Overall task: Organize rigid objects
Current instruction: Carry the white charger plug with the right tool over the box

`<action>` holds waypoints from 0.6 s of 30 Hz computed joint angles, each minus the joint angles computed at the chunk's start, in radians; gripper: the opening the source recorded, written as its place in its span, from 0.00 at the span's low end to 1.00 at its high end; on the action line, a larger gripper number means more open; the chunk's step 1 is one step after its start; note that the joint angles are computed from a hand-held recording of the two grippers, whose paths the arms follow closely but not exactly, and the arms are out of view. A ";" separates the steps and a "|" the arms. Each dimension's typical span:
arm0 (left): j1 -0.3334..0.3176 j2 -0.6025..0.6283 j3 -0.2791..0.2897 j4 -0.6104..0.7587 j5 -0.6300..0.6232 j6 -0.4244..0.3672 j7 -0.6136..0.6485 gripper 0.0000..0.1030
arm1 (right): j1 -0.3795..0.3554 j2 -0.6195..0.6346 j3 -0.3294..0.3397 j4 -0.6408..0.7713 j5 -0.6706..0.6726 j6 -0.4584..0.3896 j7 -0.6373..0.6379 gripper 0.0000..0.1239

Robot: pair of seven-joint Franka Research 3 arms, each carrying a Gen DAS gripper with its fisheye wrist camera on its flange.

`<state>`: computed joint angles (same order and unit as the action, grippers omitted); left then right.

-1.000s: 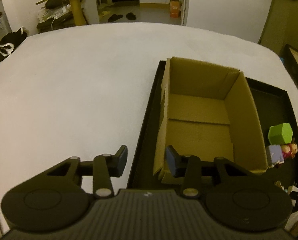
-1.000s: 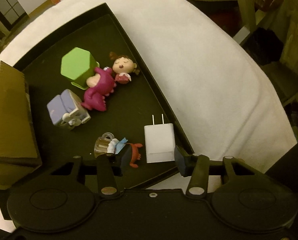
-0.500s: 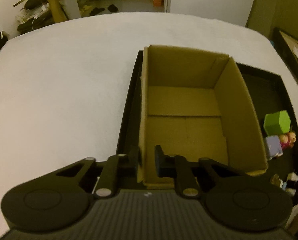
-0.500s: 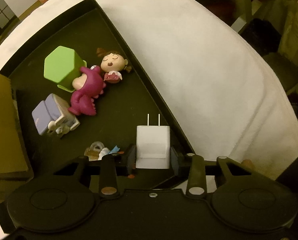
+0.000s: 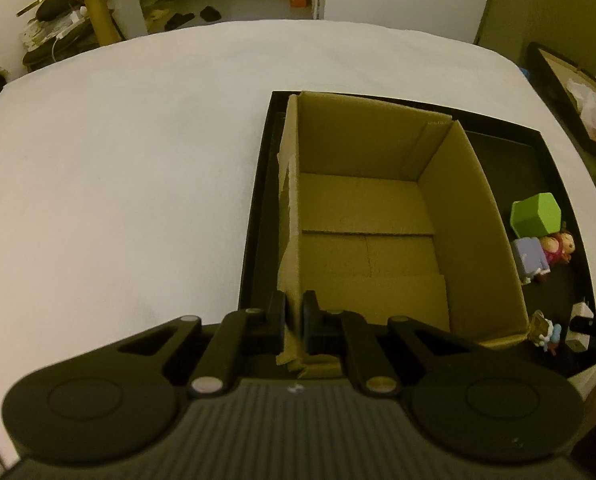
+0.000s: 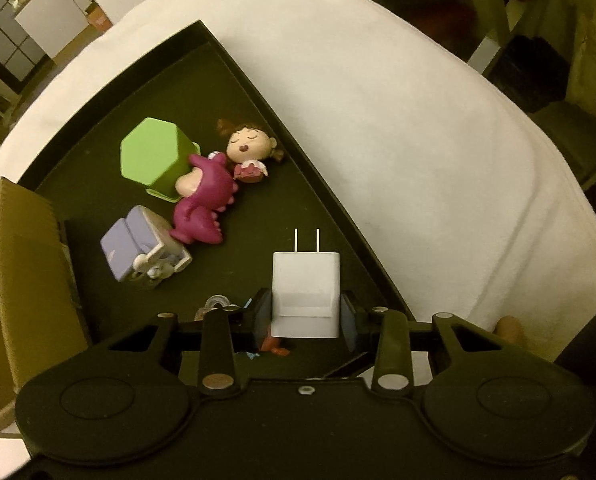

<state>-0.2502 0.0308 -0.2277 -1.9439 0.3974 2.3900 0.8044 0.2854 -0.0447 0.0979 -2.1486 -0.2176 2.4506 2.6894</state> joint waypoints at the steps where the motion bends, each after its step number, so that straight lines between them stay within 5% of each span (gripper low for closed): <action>1: 0.001 -0.005 0.001 -0.007 -0.001 0.011 0.004 0.08 | 0.000 -0.005 0.000 -0.002 -0.005 0.003 0.000 0.29; 18: -0.002 0.014 0.004 0.012 0.031 -0.024 -0.047 0.07 | 0.000 -0.068 0.047 -0.002 -0.151 0.001 0.052 0.29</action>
<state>-0.2517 0.0447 -0.2240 -1.9322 0.4288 2.3664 0.7575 0.2852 -0.1125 0.1449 -2.1501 -0.3691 2.4519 2.7410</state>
